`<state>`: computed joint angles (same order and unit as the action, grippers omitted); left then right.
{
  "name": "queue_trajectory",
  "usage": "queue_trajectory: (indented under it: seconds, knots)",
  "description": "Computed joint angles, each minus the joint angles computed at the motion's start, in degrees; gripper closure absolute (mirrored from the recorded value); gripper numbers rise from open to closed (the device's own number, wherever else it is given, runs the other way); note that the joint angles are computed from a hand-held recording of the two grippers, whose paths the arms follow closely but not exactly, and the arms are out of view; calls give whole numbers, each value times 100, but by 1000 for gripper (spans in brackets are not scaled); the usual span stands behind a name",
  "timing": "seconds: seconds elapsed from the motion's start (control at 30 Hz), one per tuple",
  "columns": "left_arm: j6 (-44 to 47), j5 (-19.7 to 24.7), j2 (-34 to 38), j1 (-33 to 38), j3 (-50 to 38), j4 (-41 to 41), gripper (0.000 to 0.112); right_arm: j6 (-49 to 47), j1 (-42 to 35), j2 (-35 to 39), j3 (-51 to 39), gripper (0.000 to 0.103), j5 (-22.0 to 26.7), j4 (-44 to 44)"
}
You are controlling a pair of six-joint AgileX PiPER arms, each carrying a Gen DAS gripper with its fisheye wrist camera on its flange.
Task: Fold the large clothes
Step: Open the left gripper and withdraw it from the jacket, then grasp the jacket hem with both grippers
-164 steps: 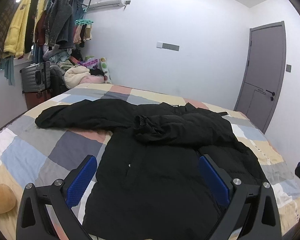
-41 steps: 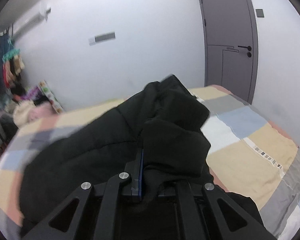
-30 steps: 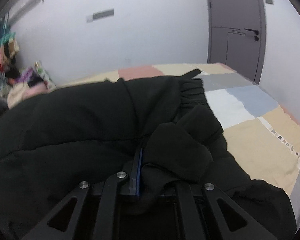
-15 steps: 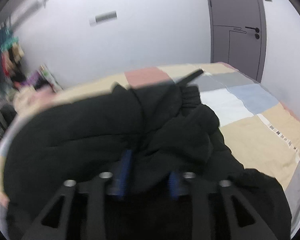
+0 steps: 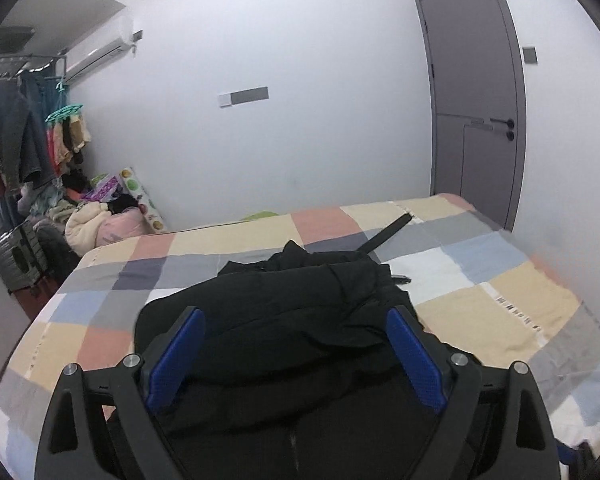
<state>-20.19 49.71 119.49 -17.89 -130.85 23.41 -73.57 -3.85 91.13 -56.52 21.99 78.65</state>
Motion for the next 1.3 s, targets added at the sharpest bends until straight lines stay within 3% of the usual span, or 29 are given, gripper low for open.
queue_trajectory:
  seconds: [0.27, 0.53, 0.7, 0.77, 0.9, 0.97, 1.17, 1.3]
  knots:
    - [-448, -527, -2270, -8, 2531, 117, 20, -429, 338, -719, 410, 0, -293, 204]
    - [-892, -883, -4055, -76, 4629, 289, 20, 534, 658, -1050, 479, 0, -407, -616]
    - [-1343, -1337, -4984, -8, 6047, 581, 20, 1207, 807, -1371, 601, 0, -495, -1251]
    - [-1162, -1468, -5172, 183, 6401, 287, 20, 1426, 853, -1530, 667, 0, -498, -1435]
    - [-91, -1812, -5454, 927, 7035, -1173, 20, 1680, 923, -1784, 782, 0, -472, -1664]
    - [332, -1962, -5529, 1216, 7312, -1658, 20, 2259, 1095, -1856, 773, 0, -588, -2285]
    - [912, -2249, -5498, 1765, 7949, -2327, 20, 3193, 1456, -1752, 698, 0, -697, -3348]
    - [919, -2363, -5438, 1859, 8188, -2320, 20, 3734, 1522, -1545, 581, 0, -672, -3934]
